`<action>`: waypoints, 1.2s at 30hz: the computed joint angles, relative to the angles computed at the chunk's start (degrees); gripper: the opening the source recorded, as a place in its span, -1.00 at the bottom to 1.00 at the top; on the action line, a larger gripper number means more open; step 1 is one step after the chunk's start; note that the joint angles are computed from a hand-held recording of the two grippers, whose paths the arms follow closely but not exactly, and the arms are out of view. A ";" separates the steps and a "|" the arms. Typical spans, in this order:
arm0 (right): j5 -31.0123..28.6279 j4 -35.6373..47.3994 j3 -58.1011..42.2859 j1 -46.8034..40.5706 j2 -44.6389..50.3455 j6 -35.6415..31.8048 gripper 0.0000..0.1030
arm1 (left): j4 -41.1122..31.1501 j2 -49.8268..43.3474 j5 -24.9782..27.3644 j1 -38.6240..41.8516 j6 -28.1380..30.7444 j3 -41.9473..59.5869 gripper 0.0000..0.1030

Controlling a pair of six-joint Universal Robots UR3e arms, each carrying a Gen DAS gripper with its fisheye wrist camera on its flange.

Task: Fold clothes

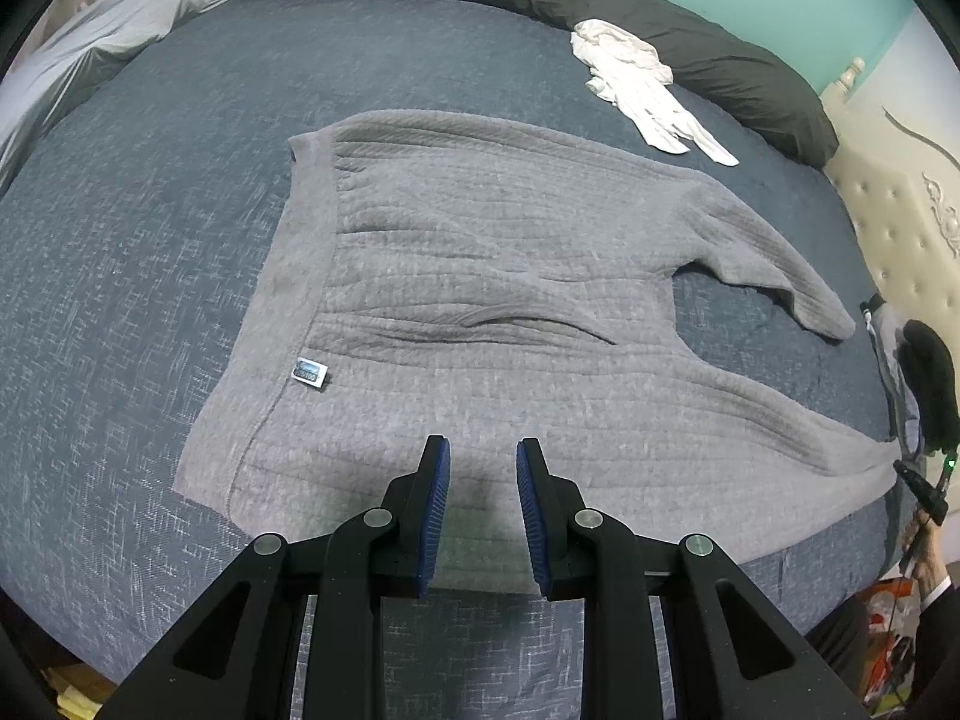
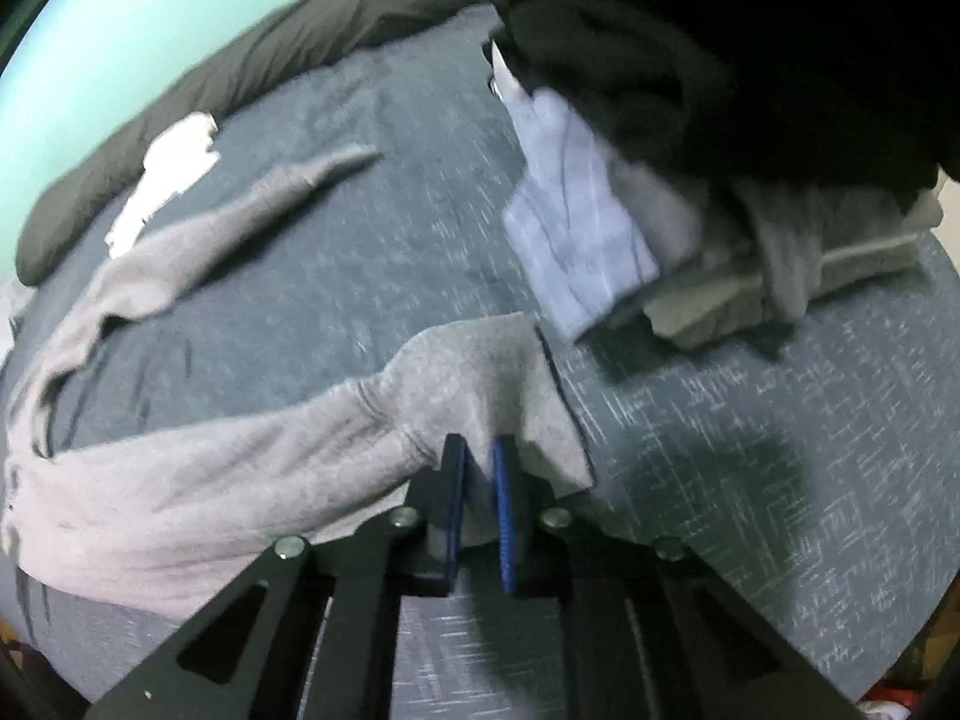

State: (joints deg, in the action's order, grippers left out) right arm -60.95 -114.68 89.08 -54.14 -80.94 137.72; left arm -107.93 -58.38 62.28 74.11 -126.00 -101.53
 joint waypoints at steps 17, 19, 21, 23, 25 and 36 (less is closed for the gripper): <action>-10.34 -1.81 -0.27 1.77 1.74 1.16 -0.84 | -3.87 0.88 -0.35 0.28 1.85 2.22 -0.51; -9.13 -1.24 -0.18 1.23 2.09 1.05 -0.78 | -2.78 0.37 -0.06 -0.72 1.15 1.98 -0.51; -6.94 1.04 -1.23 -0.34 1.22 -0.73 -0.71 | -0.47 -0.38 0.25 -2.63 -0.51 1.13 -0.51; -4.27 3.78 -2.20 -1.94 -0.26 -2.07 -0.60 | 2.07 -1.22 0.53 -5.00 -2.48 0.28 -0.51; -1.14 7.32 -3.64 -3.45 -1.38 -3.40 -0.56 | 5.46 -2.35 0.75 -8.80 -5.51 -0.70 -0.50; -0.86 13.16 -6.64 9.31 -1.14 -12.08 0.01 | 28.25 -14.98 3.83 -38.57 -25.80 -2.10 -0.24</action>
